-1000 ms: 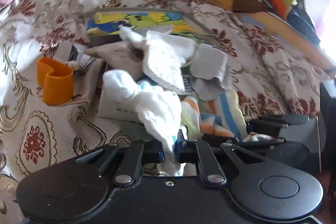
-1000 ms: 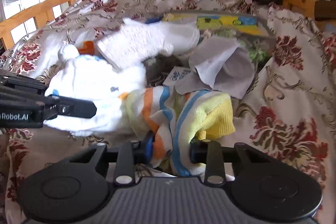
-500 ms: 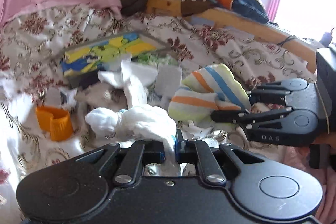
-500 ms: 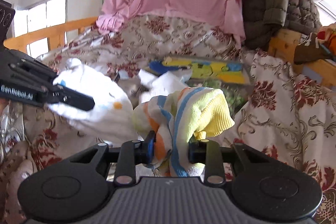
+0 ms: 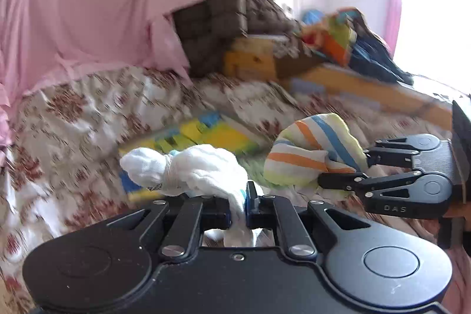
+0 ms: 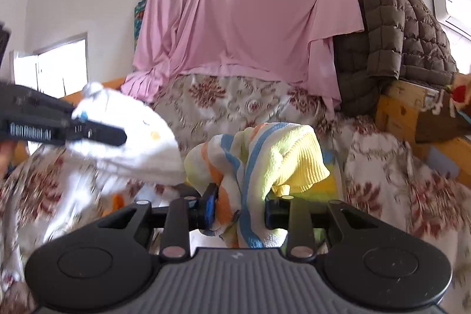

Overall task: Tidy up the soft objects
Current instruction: 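Lift both held cloths and carry them over the painted tray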

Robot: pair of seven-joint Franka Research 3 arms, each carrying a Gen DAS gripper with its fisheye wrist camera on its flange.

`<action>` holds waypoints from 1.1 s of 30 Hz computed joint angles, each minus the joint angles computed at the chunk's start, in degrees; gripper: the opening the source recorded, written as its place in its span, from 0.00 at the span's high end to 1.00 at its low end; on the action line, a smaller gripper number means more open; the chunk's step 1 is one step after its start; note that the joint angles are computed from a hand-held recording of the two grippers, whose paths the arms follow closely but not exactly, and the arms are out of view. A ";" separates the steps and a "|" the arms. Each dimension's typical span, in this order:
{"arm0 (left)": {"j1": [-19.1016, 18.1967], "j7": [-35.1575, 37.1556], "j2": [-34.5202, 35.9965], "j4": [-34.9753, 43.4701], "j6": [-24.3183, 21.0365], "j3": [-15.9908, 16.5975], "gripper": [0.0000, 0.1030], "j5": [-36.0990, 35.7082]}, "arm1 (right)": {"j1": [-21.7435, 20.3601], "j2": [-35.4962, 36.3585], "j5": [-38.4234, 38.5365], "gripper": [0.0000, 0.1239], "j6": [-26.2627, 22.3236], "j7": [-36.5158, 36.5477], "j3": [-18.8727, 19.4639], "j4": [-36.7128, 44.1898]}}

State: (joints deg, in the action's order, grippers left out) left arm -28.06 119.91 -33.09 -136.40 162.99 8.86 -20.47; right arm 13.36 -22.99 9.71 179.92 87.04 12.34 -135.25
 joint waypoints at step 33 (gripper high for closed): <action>30.51 -31.66 47.83 31.09 11.83 -22.44 0.86 27.07 | 6.76 49.62 1.44 0.62 -20.09 2.25 -11.52 52.36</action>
State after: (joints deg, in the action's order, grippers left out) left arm 2.45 88.25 14.74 -105.31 174.83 -13.58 6.61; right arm 20.12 26.63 11.15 159.84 89.29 0.82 -82.89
